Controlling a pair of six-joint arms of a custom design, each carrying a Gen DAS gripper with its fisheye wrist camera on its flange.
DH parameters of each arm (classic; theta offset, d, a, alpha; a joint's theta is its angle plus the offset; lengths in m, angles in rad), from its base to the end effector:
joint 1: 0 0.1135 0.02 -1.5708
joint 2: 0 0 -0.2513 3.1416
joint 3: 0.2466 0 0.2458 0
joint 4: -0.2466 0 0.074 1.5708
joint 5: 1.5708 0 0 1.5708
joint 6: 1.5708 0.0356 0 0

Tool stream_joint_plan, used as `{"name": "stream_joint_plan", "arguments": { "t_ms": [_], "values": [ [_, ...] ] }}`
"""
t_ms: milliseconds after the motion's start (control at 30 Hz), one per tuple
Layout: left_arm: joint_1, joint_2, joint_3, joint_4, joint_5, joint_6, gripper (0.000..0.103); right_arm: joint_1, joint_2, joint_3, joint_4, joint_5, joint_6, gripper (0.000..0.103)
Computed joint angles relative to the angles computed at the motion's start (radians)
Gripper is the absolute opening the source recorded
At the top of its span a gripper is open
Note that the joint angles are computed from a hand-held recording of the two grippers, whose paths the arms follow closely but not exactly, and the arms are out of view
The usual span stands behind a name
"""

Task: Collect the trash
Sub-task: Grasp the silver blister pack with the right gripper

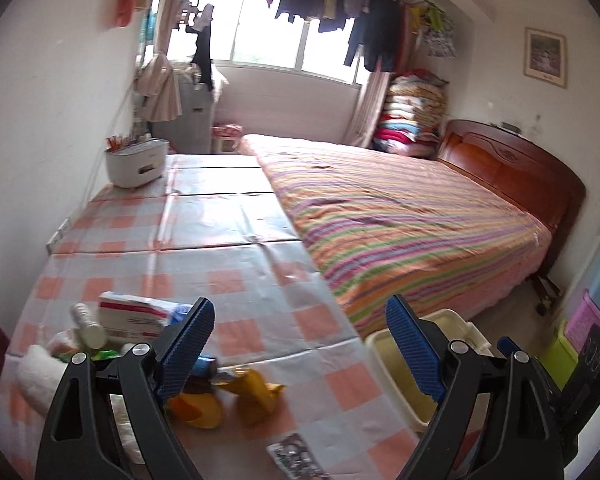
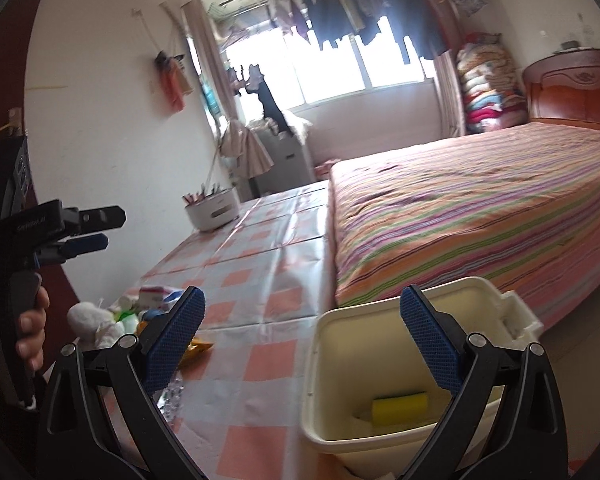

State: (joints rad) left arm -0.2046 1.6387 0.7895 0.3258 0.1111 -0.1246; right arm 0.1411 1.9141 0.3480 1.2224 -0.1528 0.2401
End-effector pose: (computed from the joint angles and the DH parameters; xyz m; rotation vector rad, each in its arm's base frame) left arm 0.3265 -0.0718 0.1702 0.1517 2.1007 -0.3147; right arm 0.2651 0.0431 0.0753 -0.0084 1.9309 0.4022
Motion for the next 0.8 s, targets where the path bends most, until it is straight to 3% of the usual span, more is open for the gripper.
{"name": "stream_joint_plan", "arguments": {
  "t_ms": [233, 800],
  "values": [
    [0.148, -0.046, -0.045, 0.002, 0.014, -0.005, 0.085, 0.059, 0.03, 0.103, -0.136, -0.077, 0.006, 0.097],
    [0.421, -0.01, -0.081, -0.008, 0.087, -0.036, 0.085, 0.211, 0.095, 0.272, -0.423, -0.094, -0.096, 0.097]
  ]
}}
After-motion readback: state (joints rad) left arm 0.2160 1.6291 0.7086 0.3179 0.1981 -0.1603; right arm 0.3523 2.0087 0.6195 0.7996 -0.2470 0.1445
